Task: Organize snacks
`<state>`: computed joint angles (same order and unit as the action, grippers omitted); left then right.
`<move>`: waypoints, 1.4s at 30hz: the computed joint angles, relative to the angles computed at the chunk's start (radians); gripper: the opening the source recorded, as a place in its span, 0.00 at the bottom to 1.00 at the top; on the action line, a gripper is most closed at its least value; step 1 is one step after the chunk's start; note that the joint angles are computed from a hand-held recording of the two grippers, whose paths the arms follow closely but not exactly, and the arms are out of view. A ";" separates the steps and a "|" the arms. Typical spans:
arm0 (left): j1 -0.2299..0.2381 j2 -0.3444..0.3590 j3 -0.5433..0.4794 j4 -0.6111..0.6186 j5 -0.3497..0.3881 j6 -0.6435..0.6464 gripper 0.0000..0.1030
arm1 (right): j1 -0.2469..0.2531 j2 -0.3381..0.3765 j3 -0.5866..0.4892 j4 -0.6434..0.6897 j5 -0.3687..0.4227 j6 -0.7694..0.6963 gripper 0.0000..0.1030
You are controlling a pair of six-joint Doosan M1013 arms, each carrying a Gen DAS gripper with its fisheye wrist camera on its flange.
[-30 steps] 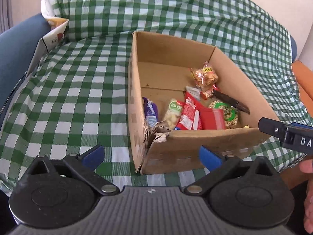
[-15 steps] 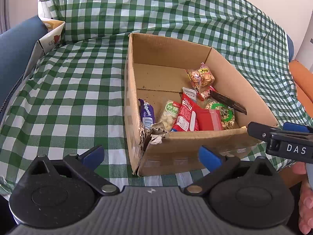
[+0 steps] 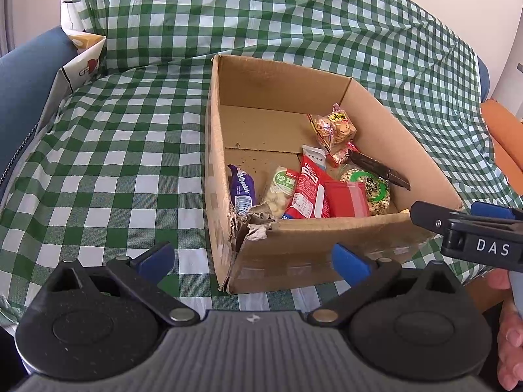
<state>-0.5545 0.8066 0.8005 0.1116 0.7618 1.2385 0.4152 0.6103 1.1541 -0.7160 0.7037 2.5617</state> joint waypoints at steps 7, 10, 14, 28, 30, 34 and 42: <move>0.000 -0.001 0.002 -0.003 -0.003 0.000 1.00 | 0.000 0.001 -0.002 -0.001 0.000 -0.005 0.99; 0.000 -0.001 0.001 -0.002 -0.002 0.003 1.00 | 0.000 0.001 -0.003 -0.002 0.001 -0.006 0.99; -0.001 -0.002 0.001 -0.001 -0.004 0.003 1.00 | 0.000 0.001 -0.004 -0.003 0.001 -0.007 0.99; 0.000 -0.001 -0.001 -0.005 -0.003 0.005 1.00 | 0.001 0.002 -0.003 -0.009 0.000 -0.009 0.99; 0.000 -0.001 -0.001 -0.005 -0.003 0.006 1.00 | 0.001 0.002 -0.003 -0.010 -0.002 -0.011 0.99; 0.000 -0.002 0.000 -0.004 -0.005 0.005 1.00 | 0.002 0.002 -0.003 -0.013 -0.001 -0.007 0.99; -0.001 -0.002 -0.001 -0.007 -0.012 0.010 1.00 | 0.003 0.000 -0.001 -0.025 -0.011 0.024 0.99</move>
<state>-0.5552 0.8044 0.7995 0.1044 0.7497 1.2487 0.4181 0.6104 1.1528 -0.7415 0.6926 2.5862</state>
